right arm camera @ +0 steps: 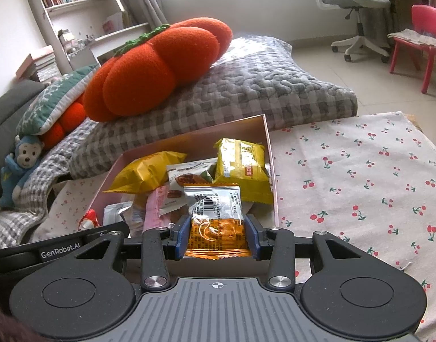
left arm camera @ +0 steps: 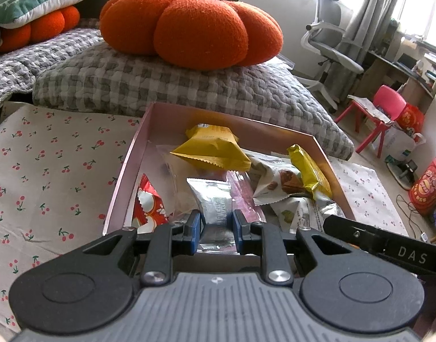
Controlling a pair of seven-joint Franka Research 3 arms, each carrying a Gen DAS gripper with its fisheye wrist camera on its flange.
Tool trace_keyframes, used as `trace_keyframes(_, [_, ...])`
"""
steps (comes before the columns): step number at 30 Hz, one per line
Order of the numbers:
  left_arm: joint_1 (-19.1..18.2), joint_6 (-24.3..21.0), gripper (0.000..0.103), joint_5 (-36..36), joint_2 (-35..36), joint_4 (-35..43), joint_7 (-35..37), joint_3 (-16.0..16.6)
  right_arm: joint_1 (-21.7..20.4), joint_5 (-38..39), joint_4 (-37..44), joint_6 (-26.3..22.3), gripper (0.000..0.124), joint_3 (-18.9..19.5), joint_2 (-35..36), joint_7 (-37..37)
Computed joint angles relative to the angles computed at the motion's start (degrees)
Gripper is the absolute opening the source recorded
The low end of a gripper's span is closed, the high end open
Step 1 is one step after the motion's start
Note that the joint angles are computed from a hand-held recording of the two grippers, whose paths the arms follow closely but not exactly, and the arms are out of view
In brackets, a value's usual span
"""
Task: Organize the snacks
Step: 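Open both tools to drop the snacks into the box, then move both tools back toward the red candy and pink wafer cake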
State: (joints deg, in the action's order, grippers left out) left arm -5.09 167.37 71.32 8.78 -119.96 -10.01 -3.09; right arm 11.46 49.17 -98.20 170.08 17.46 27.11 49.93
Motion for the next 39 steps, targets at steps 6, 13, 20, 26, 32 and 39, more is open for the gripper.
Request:
trace_keyframes(6, [-0.27, -1.59, 0.035, -0.2, -0.2, 0.05, 1.37, -0.44, -0.12, -0.13, -0.21, -1.17, 0.05, -0.17, -0.41, 0.18])
trace_keyframes(13, [-0.37, -1.52, 0.051, -1.05, -1.32, -0.76, 3.46, -0.98, -0.24, 1.2, -0.91, -0.76, 0.063, 0.23, -1.46, -0.88])
trace_keyframes(20, [-0.2, -1.33, 0.065, -2.78, -3.42, -2.68, 6.53, -1.87, 0.33, 2.13, -2.53, -1.11, 0.067, -0.65, -3.59, -1.84])
trace_keyframes(26, [0.43, -1.22, 0.074, -5.57, -6.06, -5.35, 8.54, -2.78, 0.87, 2.83, -4.78, -0.9, 0.074, -1.51, -6.18, -2.23])
trace_keyframes(32, [0.96, -2.45, 0.086, -7.7, -9.11, -7.99, 11.19, -4.15, 1.74, 3.28, -8.03, -1.43, 0.081, -2.61, -9.57, -3.37])
trace_keyframes(39, [1.52, -4.1, 0.099, -12.39, -12.07, -11.44, 14.68, -5.73, 2.91, 4.73, -12.1, -2.07, 0.09, -4.14, -13.55, -5.32])
